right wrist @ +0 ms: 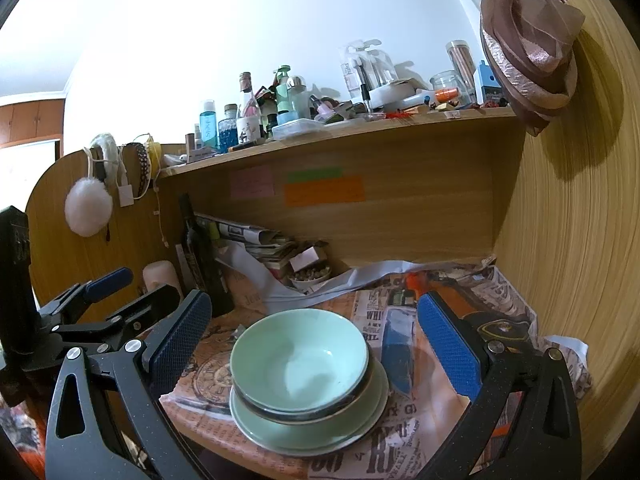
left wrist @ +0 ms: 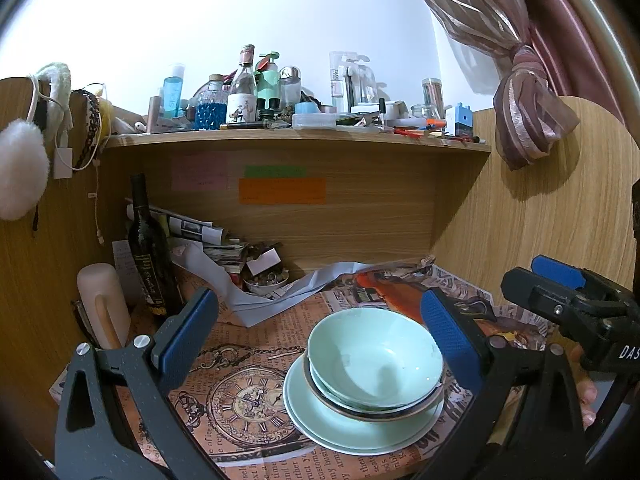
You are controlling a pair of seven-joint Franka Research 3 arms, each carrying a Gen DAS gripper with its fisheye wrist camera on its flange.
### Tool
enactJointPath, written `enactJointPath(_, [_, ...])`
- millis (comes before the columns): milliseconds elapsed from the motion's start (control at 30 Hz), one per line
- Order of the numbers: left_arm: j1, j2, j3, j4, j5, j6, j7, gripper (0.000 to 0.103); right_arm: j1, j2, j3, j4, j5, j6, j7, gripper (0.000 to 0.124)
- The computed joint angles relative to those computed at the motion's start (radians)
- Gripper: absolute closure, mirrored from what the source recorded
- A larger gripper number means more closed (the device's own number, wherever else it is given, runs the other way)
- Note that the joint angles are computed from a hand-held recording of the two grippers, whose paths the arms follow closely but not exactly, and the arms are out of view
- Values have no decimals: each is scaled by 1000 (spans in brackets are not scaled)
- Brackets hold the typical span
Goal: Organize plates and bowls
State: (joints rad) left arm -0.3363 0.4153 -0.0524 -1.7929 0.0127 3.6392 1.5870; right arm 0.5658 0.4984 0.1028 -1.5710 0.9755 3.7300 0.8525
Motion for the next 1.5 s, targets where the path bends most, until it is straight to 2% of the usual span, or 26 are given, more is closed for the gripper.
enactJointPath(433, [42,5,-27,6,85,-5,-51,0,2,0,-2,1,2,0,-1,21])
enactJointPath(1000, [43,13,-22,20,116,-12,-71,0,-6,-6,5,-14,-18,6,15,21])
enactJointPath(1500, [82,18,-47,35,190,-30,-145,0,-5,-9,-3,-21,-21,-1,26,21])
